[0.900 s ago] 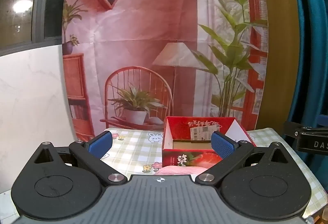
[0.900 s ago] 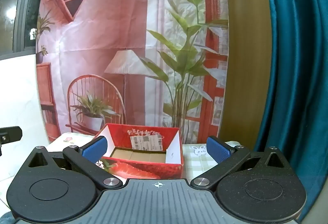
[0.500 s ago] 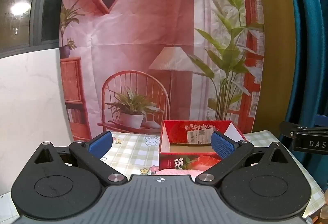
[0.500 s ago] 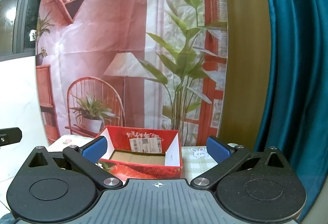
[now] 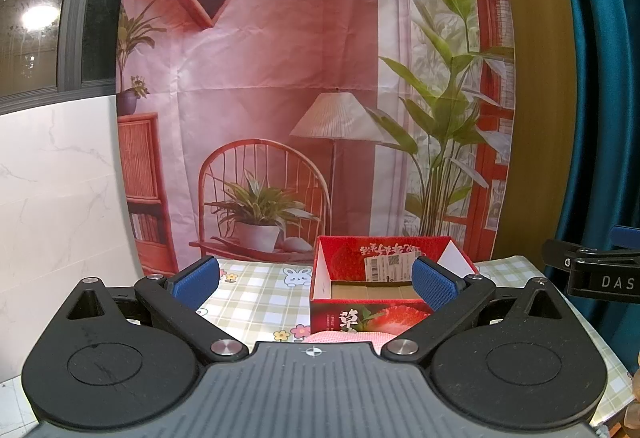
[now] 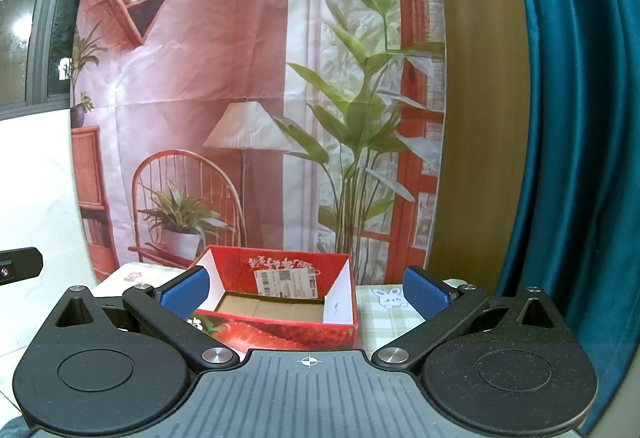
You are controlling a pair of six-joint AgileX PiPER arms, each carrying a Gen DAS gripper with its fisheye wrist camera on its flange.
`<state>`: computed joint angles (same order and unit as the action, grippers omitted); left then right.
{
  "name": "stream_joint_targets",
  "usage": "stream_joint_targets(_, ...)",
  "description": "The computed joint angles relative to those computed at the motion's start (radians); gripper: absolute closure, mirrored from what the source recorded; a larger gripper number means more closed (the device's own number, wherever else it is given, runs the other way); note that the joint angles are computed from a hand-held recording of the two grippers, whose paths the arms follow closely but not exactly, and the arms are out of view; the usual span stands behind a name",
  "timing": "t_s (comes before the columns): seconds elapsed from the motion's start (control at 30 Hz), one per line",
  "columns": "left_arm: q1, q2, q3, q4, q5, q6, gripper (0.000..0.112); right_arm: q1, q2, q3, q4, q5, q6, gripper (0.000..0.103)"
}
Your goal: Organize soft objects
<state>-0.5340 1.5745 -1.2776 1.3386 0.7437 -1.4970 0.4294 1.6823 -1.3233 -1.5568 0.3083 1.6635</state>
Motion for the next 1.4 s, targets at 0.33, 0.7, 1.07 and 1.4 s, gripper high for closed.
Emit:
stream_joint_targets(0.33, -0.003, 0.004, -0.001, 0.001, 0.004, -0.003, 0.009, 0.001, 0.005, 0.007, -0.031, 0.002, 0.034, 0.000)
stream_joint_targets(0.7, 0.000, 0.002, 0.008, -0.008, -0.004, 0.001, 0.009, 0.001, 0.003, 0.001, -0.001, 0.000, 0.005, 0.000)
stream_joint_targets(1.07, 0.008, 0.001, -0.009, -0.047, -0.011, 0.048, 0.009, 0.001, 0.000, 0.001, 0.016, 0.000, -0.010, 0.000)
stream_joint_targets(1.4, 0.011, 0.001, -0.009, -0.050, -0.014, 0.050, 0.009, 0.000, -0.002, 0.004, 0.008, -0.002, -0.001, 0.000)
